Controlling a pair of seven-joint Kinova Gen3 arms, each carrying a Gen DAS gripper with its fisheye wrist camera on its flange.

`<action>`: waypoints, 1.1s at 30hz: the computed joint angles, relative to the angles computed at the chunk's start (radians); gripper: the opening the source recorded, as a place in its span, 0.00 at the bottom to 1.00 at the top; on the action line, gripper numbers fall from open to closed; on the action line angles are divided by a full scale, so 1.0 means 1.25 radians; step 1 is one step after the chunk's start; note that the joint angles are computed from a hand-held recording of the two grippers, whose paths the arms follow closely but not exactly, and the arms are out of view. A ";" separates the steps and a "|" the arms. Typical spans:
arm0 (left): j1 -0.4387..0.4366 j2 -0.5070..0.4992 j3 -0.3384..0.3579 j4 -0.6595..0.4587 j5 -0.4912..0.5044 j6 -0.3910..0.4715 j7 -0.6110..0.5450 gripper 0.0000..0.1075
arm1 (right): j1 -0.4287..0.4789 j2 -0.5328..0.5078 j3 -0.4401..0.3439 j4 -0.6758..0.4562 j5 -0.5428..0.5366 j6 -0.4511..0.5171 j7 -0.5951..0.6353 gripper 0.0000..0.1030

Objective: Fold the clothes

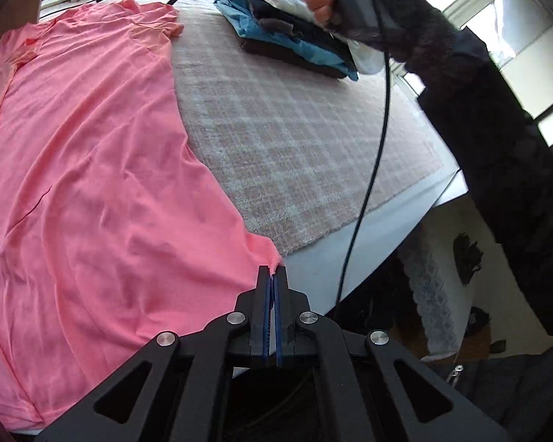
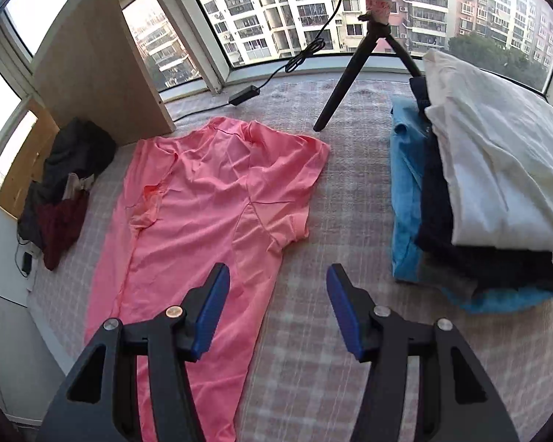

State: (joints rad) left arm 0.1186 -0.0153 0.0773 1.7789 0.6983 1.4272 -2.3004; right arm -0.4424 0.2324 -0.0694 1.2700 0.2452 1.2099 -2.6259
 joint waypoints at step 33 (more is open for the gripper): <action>-0.030 0.040 -0.004 -0.058 0.031 0.003 0.051 0.01 | 0.173 0.334 0.061 -0.350 -0.163 0.085 0.237 0.05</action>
State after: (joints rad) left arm 0.0812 0.0346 0.0723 1.7068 0.7367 1.4305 -2.2369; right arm -0.2264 0.6497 0.0070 0.8325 0.0417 1.3157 -2.3300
